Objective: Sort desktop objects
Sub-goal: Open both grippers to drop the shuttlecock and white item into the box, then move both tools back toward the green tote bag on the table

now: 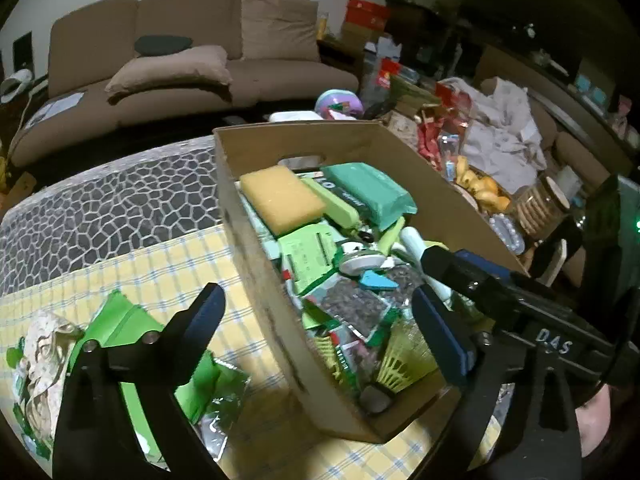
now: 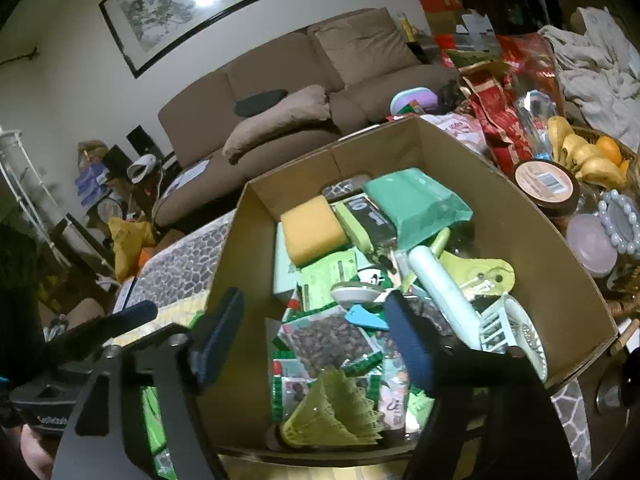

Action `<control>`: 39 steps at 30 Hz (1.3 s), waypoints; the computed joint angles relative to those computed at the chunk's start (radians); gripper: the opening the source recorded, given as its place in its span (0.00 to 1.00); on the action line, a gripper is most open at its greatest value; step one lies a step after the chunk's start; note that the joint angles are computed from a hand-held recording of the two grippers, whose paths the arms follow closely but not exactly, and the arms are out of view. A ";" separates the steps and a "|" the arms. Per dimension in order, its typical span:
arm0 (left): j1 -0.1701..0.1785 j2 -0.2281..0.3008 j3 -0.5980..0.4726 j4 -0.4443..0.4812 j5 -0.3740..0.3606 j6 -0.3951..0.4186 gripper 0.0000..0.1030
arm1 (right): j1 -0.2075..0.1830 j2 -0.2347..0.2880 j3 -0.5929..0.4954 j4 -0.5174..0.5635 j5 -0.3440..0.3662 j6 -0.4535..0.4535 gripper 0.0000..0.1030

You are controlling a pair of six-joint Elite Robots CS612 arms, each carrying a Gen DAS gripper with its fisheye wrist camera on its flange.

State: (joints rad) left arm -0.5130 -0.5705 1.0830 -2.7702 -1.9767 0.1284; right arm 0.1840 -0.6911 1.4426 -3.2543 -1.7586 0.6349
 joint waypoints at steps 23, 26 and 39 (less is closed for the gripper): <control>0.070 -0.030 0.062 -0.054 0.056 -0.071 1.00 | 0.043 0.047 -0.131 0.109 0.014 -0.046 0.99; 0.094 -0.032 0.071 -0.059 0.057 -0.084 1.00 | 0.054 0.062 -0.169 0.136 0.022 -0.069 0.99; 0.199 -0.031 0.098 -0.049 0.130 -0.139 1.00 | 0.109 0.149 -0.363 0.258 0.065 -0.160 0.99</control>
